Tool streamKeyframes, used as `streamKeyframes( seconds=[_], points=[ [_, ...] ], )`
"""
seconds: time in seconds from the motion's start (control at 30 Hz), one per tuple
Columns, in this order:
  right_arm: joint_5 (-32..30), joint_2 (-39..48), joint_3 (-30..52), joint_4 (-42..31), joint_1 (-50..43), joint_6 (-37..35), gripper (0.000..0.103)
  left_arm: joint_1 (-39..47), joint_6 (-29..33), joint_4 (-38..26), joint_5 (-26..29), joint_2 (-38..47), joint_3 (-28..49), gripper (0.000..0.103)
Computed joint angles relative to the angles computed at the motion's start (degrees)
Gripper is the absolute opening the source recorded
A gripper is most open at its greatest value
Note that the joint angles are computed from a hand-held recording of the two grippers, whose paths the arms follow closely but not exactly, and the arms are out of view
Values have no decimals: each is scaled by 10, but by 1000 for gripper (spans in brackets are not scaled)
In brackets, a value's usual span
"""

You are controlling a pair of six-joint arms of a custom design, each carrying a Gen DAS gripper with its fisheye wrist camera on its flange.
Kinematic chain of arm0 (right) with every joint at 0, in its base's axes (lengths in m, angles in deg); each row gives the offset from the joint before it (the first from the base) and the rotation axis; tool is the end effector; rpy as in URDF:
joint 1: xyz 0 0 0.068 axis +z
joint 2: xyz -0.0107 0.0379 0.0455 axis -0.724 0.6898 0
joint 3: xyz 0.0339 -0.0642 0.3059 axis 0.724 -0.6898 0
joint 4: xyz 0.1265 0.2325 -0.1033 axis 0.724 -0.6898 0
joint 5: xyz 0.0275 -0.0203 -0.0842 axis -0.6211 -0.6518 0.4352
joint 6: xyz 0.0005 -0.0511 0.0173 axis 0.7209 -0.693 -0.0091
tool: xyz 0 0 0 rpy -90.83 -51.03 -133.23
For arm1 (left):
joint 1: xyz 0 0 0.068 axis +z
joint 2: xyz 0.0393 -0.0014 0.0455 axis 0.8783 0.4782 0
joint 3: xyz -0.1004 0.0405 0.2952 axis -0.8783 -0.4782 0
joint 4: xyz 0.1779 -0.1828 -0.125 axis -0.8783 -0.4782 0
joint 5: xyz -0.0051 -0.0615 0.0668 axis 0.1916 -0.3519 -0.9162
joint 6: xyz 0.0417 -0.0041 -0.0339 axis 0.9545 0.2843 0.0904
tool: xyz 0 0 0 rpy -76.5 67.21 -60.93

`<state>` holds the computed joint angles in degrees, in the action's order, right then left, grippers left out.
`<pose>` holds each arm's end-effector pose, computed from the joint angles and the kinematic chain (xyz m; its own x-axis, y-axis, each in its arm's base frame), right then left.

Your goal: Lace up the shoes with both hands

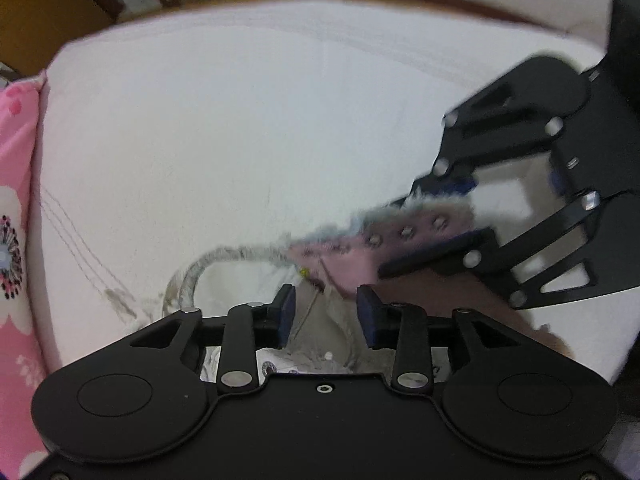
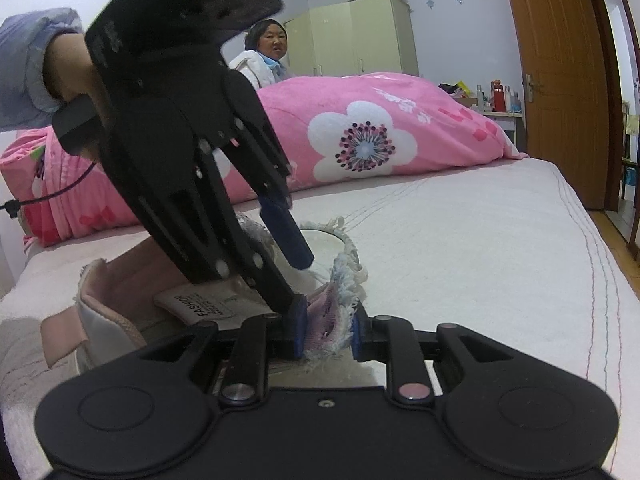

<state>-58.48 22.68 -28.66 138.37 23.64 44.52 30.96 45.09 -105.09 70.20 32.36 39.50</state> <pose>0.1154 0.2637 0.0902 -0.3707 -0.1903 -0.9091 -0.5613 0.8257 0.0561 0.3436 -0.1973 0.2088 -0.2348 0.9662 -0.1064 0.9275 0.2554 0.2730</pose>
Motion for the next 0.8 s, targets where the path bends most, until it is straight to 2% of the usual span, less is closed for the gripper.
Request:
streamKeyframes(
  seconds=[0.03, 0.07, 0.23, 0.37, 0.8],
  points=[
    [5, 1, -1, 1, 6, 2, 19, -2, -2, 2, -4, 3, 0, 15],
    [6, 1, -2, 1, 9, 3, 19, -3, -4, 8, -8, 4, -2, 2],
    [15, -3, -7, 0, 19, 9, 19, -3, -6, 29, -8, -22, -23, 2],
    [22, -6, -8, -4, 27, 13, 19, -13, 4, 18, -35, -30, -24, 2],
    [-6, -14, 5, -17, -6, -7, 19, -29, 3, 11, -63, -26, -17, 2]
  ],
)
